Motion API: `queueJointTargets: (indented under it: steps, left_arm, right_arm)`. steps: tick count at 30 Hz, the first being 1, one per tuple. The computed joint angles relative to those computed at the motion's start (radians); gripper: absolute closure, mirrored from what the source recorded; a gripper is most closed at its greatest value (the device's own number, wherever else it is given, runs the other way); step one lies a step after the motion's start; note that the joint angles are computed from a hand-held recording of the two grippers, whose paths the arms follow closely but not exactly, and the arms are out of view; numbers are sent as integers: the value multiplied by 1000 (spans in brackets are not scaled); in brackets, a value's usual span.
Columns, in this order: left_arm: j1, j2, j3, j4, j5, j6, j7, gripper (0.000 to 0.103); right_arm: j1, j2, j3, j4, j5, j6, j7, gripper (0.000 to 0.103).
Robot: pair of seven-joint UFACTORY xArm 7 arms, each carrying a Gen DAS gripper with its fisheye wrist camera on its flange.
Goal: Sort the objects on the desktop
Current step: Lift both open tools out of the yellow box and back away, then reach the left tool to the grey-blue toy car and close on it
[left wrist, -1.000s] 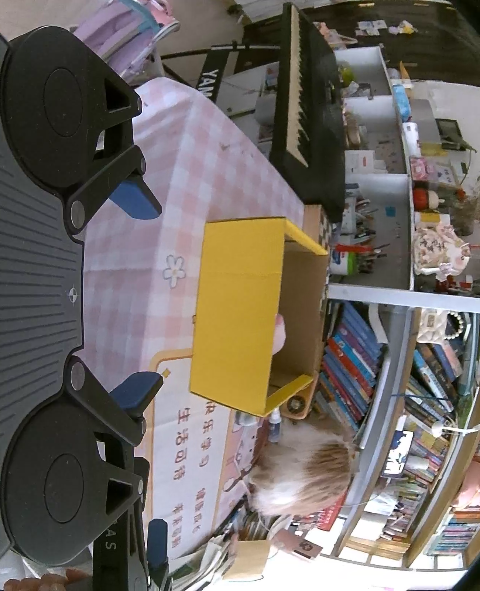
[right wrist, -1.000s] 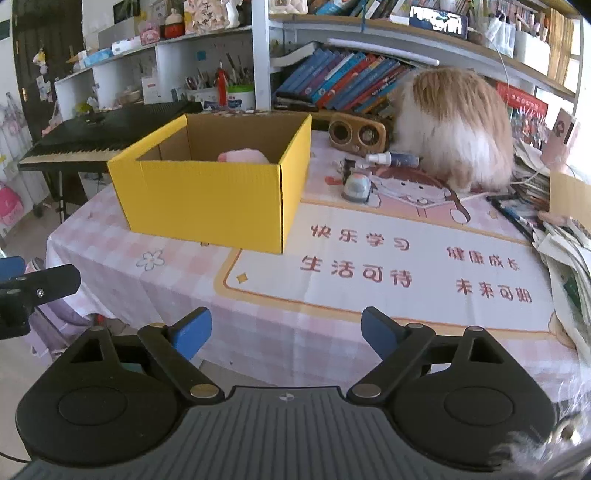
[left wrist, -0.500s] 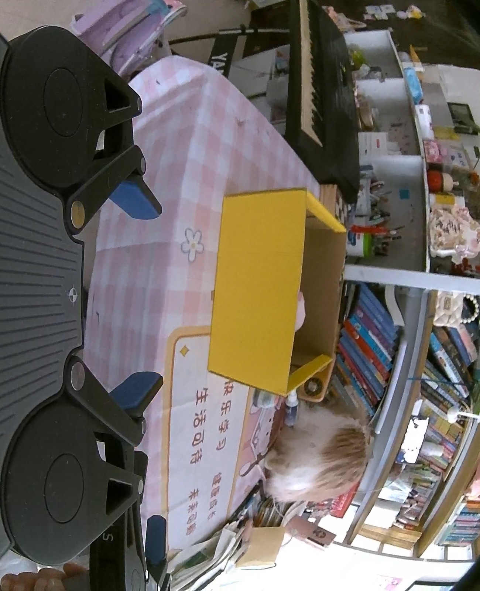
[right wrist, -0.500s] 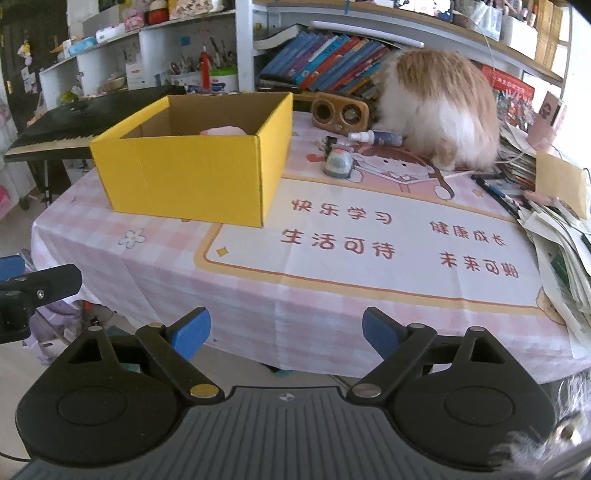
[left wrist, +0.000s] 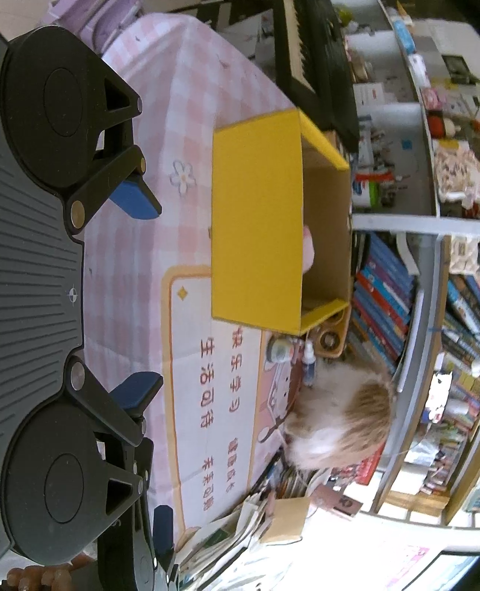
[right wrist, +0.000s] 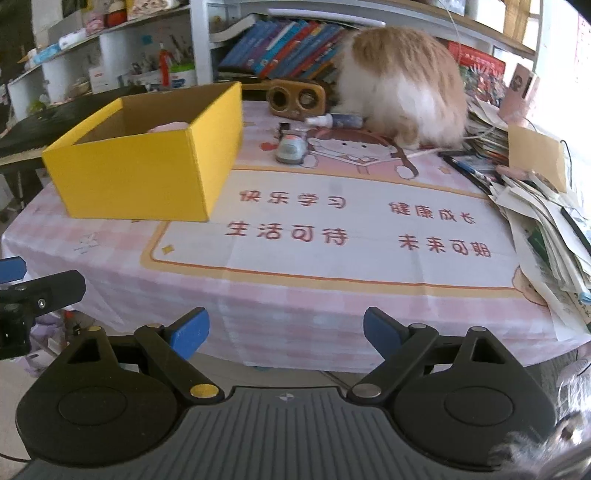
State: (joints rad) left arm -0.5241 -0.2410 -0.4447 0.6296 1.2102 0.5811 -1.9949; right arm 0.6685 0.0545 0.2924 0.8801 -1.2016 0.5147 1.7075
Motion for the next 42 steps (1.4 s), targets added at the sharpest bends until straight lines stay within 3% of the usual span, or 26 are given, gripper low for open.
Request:
queueJointTargets:
  steps: [16,28,35,39,42]
  left_arm:
    - [-86,304,129,275,123,-39,42,11]
    - [-186,524,242,528,71,-37,142,12]
    - [-248,632,310,672,-5,9,197,12]
    - [-278,692,349,757,-41,47,214,13]
    - [-295,745,380,830,-71,79,229,20]
  right_arm:
    - [-127,-15,-62,-52,24,-108,-70,12]
    - [-228,49,-146,-4,3,-270,-180,14]
    - [-253,131,-213,66,79,-381,-351,14]
    - [-274,187,-237,114,188,-438,-512,14]
    - [-300,227,-231,151,280,-462,-638,15]
